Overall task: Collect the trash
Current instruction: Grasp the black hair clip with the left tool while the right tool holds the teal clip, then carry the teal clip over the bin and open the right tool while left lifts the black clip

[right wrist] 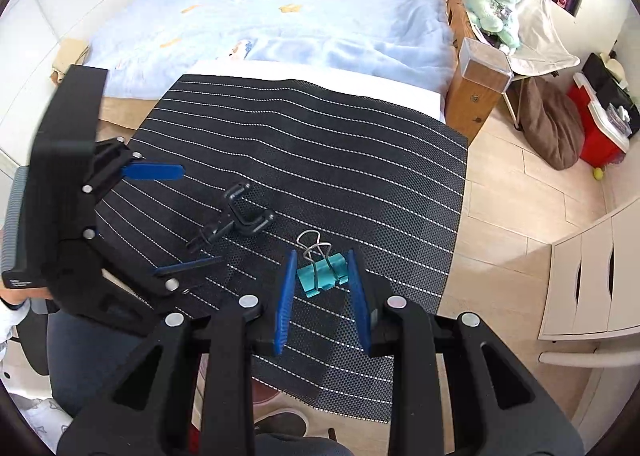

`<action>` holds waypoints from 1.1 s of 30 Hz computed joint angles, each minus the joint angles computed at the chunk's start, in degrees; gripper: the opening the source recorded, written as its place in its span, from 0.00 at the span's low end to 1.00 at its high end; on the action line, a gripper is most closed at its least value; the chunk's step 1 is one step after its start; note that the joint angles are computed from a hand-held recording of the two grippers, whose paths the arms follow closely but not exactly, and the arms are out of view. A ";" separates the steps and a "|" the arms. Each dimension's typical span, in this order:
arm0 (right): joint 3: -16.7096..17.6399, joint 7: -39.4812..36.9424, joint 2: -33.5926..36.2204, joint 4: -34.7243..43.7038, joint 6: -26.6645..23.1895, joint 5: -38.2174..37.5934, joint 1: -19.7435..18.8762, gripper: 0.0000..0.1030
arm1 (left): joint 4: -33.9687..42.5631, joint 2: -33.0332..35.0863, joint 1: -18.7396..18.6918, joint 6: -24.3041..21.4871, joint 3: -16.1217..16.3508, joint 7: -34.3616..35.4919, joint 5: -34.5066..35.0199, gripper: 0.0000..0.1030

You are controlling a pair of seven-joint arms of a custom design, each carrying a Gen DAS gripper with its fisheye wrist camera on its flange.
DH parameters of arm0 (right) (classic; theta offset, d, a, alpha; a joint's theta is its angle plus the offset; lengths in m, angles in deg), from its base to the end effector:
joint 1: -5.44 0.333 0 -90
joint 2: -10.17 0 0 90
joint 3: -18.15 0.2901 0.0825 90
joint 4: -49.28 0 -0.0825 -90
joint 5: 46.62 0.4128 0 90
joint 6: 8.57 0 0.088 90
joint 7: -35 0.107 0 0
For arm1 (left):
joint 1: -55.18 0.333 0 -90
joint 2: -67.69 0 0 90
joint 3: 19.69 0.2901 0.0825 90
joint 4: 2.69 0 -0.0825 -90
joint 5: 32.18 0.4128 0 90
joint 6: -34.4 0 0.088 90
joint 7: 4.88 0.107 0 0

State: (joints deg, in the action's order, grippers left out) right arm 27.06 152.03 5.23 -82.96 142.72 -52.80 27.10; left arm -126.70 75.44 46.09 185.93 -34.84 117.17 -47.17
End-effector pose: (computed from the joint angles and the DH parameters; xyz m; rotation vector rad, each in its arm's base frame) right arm 0.4801 0.2872 0.3819 -2.0842 1.7970 -0.2751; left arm 0.5524 -0.2399 0.3269 -1.1603 2.7234 -0.5623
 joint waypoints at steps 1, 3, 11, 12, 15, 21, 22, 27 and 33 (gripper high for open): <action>-0.03 -0.04 -0.10 -0.19 0.08 0.08 -0.01 0.25 | 0.55 0.56 -0.21 -0.66 0.10 -0.66 0.83 0.75; -0.12 -0.19 -0.24 -0.53 0.36 0.40 -0.06 0.25 | 1.51 1.59 -0.53 -1.59 0.21 -2.29 2.50 0.68; -0.12 -0.74 -0.29 -1.21 1.24 1.35 -0.19 0.25 | 1.84 2.63 -0.48 -0.77 0.19 -5.94 6.68 0.41; -0.12 -0.87 -0.22 -1.23 1.39 1.51 -0.16 0.25 | 1.65 2.53 -0.36 -0.61 0.09 -6.02 6.72 0.39; -0.11 -1.22 -0.06 -1.26 1.83 1.87 -0.07 0.25 | 0.90 2.06 0.04 -0.21 -0.11 -5.56 6.45 0.33; 0.06 -1.57 0.49 -0.77 2.46 2.26 0.34 0.25 | 0.76 1.54 0.89 -0.39 -0.29 -3.37 4.03 0.16; 0.07 -1.54 0.64 -0.68 2.66 2.28 0.40 0.25 | 0.62 1.41 0.89 -0.18 -0.27 -3.11 3.88 0.16; 0.16 -1.26 0.75 -0.50 3.26 2.08 0.72 0.25 | -0.27 0.37 1.09 0.46 0.17 -2.26 3.26 0.16; 0.58 0.03 -0.66 -1.37 4.38 1.03 0.75 0.25 | -2.68 -2.95 1.42 1.35 0.80 0.39 -0.12 0.16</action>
